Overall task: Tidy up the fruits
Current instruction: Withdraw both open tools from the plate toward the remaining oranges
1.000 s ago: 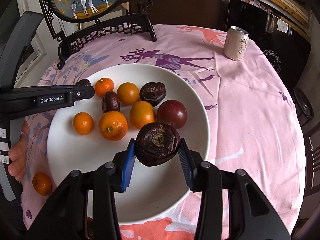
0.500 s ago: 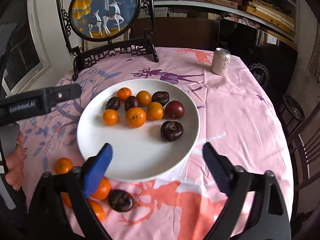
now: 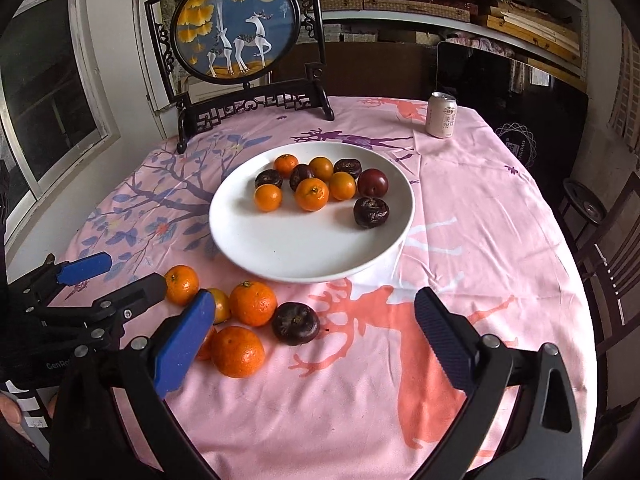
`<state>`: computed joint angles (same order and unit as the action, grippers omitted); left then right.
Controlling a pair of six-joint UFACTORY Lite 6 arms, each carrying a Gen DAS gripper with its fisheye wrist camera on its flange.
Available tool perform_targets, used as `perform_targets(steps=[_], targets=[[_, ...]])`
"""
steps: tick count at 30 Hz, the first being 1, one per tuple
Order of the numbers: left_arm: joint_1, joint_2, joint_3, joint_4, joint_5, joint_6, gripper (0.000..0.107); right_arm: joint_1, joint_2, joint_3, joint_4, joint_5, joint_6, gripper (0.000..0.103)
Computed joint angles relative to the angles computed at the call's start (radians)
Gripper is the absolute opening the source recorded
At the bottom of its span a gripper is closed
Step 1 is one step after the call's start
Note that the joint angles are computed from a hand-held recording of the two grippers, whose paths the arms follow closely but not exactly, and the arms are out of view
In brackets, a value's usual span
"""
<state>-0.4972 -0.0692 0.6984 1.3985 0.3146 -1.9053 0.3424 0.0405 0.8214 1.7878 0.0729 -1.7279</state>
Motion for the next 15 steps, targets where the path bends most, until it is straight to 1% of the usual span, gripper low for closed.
perform_targets(steps=[3, 6, 8, 9, 10, 12, 13, 14, 15], targets=[[-0.006, -0.047, -0.043, 0.002, 0.029, -0.013, 0.096, 0.018, -0.010, -0.023, 0.095, -0.004, -0.092, 0.100], [0.012, -0.096, -0.086, 0.003, 0.029, -0.018, 0.096, 0.045, -0.015, -0.047, 0.200, -0.014, -0.190, 0.100], [0.025, -0.134, -0.128, 0.015, 0.046, -0.037, 0.096, 0.065, -0.004, -0.063, 0.212, -0.008, -0.196, 0.100], [0.033, -0.149, -0.150, 0.026, 0.058, -0.050, 0.096, 0.075, 0.009, -0.066, 0.178, 0.001, -0.163, 0.100], [0.044, -0.161, -0.168, 0.026, 0.061, -0.048, 0.096, 0.083, 0.028, -0.067, 0.183, 0.019, -0.172, 0.100], [0.088, -0.191, -0.215, 0.029, 0.037, -0.044, 0.096, 0.101, 0.075, -0.064, 0.254, 0.052, -0.242, 0.099], [0.112, -0.201, -0.232, 0.035, 0.020, -0.046, 0.096, 0.104, 0.099, -0.056, 0.260, 0.069, -0.244, 0.097], [0.134, -0.211, -0.250, 0.040, 0.005, -0.046, 0.096, 0.107, 0.125, -0.045, 0.256, 0.079, -0.235, 0.085], [0.156, -0.220, -0.266, 0.047, -0.011, -0.046, 0.096, 0.112, 0.153, -0.026, 0.210, 0.080, -0.187, 0.074]])
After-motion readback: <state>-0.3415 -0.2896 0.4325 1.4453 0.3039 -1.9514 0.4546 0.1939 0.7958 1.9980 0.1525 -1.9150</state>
